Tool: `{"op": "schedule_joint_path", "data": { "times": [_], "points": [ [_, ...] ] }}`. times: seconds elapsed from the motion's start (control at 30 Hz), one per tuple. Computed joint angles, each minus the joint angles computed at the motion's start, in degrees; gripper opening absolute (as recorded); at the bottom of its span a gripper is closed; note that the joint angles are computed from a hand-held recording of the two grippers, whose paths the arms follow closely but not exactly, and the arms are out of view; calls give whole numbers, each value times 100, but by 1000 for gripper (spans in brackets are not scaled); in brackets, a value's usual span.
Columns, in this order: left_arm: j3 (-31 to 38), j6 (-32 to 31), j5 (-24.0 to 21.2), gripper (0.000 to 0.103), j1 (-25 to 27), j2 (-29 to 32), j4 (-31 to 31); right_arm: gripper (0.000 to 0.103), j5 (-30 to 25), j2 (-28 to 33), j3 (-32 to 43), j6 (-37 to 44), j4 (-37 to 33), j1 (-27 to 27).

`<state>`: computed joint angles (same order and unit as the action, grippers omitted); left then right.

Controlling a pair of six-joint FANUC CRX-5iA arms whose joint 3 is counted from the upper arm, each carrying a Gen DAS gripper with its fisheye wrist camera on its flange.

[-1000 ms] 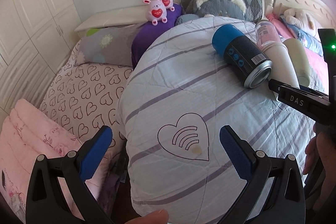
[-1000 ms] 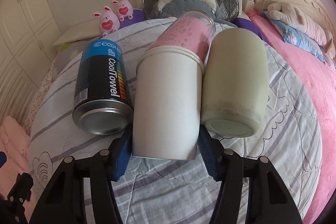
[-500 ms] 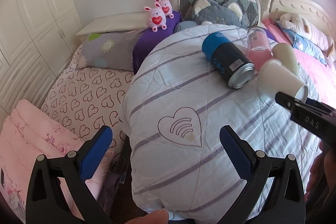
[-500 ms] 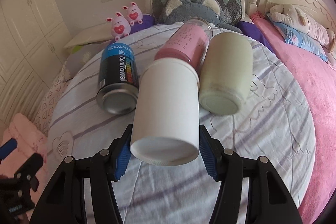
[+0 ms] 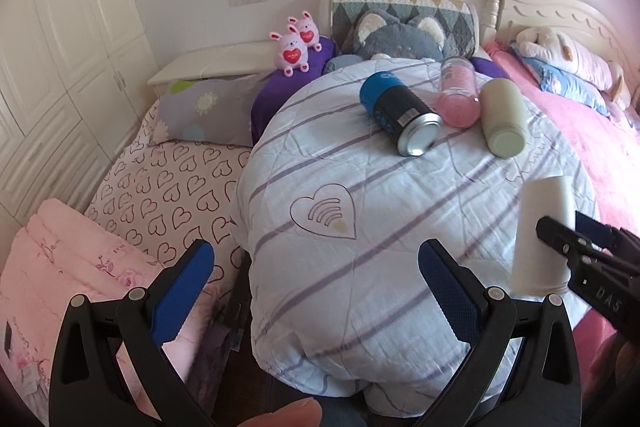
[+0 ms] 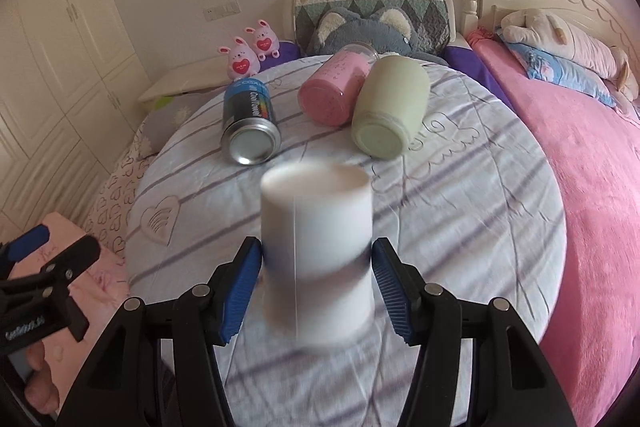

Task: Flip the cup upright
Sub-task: 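Lower the white cup mouth-down onto the quilt and open the right tool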

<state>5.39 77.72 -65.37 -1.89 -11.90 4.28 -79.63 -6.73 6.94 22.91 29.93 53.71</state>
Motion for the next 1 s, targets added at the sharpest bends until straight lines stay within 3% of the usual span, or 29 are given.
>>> {"op": "schedule_joint_path", "data": {
  "times": [0.03, 0.5, 0.57, 0.67, 1.0],
  "points": [
    [-24, -1, 0, 103, -20, -43, -6, 54, -19, -39, -35, -33, 12, 49],
    [-220, 36, -16, 103, -151, -431, -83, 54, -199, -508, -480, -458, 294, 605],
    [-248, 34, -14, 103, -178, -482, -97, 58, -172, -524, -501, -464, 319, 664],
    [-290, 30, -19, 103, -225, -560, -141, 81, -115, -579, -590, -598, 398, 759],
    [-377, 40, -44, 103, -221, -784, -141, 83, -309, -693, -675, -823, 651, 1071]
  ]
}}
